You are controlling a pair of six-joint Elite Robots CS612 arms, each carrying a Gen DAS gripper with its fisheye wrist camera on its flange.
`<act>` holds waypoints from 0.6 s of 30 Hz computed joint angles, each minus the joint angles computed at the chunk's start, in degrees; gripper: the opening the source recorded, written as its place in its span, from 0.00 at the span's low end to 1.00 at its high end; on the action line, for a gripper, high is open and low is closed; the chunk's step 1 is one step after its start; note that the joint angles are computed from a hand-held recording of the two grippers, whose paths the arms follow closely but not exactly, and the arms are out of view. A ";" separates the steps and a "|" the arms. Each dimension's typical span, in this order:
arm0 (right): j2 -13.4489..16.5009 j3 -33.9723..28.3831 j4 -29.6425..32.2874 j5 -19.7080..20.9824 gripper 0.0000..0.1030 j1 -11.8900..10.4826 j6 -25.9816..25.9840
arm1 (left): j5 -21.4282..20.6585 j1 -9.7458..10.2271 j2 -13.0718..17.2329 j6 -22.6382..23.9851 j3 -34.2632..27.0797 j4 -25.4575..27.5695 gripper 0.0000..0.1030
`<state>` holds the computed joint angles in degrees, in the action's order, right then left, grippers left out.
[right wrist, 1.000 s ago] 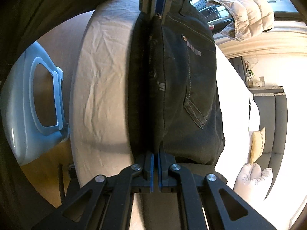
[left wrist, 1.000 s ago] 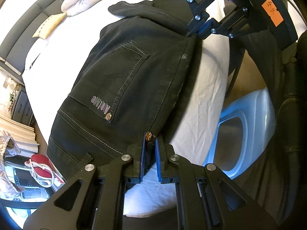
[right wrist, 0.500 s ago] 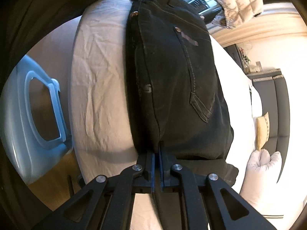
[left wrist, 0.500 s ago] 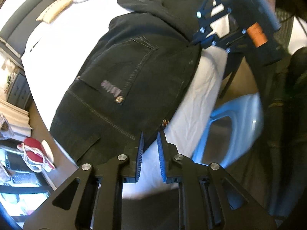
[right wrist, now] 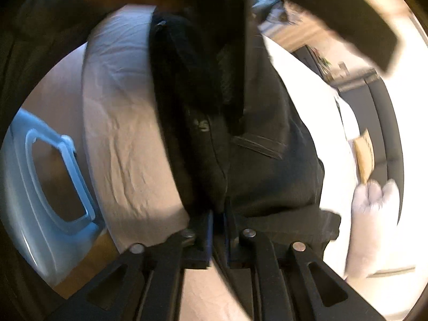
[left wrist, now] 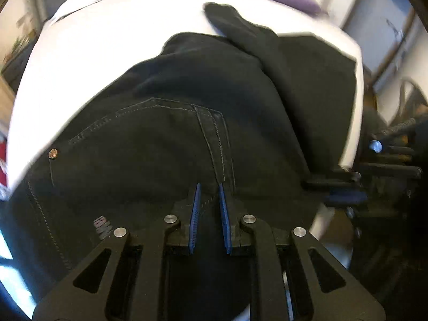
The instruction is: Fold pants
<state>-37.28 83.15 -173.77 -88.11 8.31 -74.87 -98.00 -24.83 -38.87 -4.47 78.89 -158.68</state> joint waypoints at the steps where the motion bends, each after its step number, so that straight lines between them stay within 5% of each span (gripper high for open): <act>1: -0.29 0.21 0.23 0.77 0.18 -0.31 2.26 | -2.66 0.71 0.28 -3.25 -0.29 -0.32 0.14; 3: -0.73 0.44 0.33 1.53 0.35 -0.84 6.52 | -5.38 1.54 0.27 -5.88 -0.32 -0.34 0.14; 5: -1.72 0.23 3.06 3.36 0.64 -1.96 13.77 | -5.67 1.81 -0.20 -6.34 0.19 -0.24 0.14; 6: -2.45 -0.35 7.29 5.00 0.68 -2.77 17.75 | -5.42 1.85 -0.49 -6.83 0.32 0.24 0.14; 12: -3.24 -4.94 14.83 17.40 0.68 -7.87 40.79 | -7.54 2.05 -1.10 -13.76 -1.23 -3.50 0.14; 16: 0.90 -13.26 14.04 27.38 0.67 -11.28 63.47 | -7.24 1.78 2.08 -16.43 -6.31 3.45 0.14; 18: 4.32 -19.13 14.47 31.40 0.66 -12.78 75.47 | -9.80 2.44 3.25 -20.39 -6.09 1.47 0.14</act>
